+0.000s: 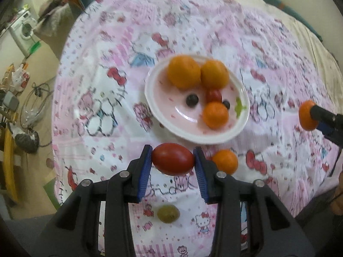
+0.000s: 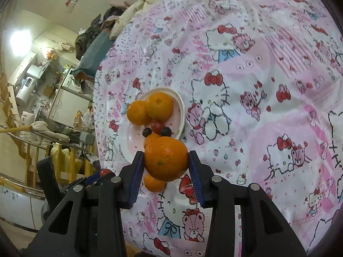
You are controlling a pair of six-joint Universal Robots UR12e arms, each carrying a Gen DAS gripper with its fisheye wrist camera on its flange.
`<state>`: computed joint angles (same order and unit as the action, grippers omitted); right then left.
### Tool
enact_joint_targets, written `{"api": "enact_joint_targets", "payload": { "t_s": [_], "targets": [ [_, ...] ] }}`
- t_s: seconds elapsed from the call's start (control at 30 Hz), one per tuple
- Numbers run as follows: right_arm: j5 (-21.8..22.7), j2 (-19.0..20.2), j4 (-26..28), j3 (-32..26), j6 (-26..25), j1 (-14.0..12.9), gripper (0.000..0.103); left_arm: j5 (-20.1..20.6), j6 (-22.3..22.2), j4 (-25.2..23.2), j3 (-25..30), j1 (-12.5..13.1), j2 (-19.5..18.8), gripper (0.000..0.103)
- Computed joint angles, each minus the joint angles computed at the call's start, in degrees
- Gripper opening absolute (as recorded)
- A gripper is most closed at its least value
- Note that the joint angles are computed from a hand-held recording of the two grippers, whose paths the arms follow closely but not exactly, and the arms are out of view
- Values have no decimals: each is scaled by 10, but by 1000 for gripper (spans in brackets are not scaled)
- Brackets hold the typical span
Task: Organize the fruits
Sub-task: 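Carry the tomato and mandarin over the plate with both grippers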
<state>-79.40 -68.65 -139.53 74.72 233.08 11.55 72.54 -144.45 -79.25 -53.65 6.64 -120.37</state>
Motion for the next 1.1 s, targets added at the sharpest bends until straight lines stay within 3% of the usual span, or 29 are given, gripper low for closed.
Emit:
{"api": "enact_joint_targets", "payload": {
  "t_s": [0.2, 0.53, 0.83, 1.1],
  "targets": [
    [-14, 0, -10, -5, -7, 0, 43, -13, -33, 19, 24, -2, -12, 35],
    [-20, 7, -14, -14, -14, -4, 43, -5, -41, -27, 104, -11, -58, 35],
    [8, 32, -2, -43, -36, -11, 43, 5, -26, -44, 132, -23, -84, 35],
    [49, 73, 49, -90, -52, -15, 43, 11, -20, -85, 170, -32, -117, 35]
  ]
}}
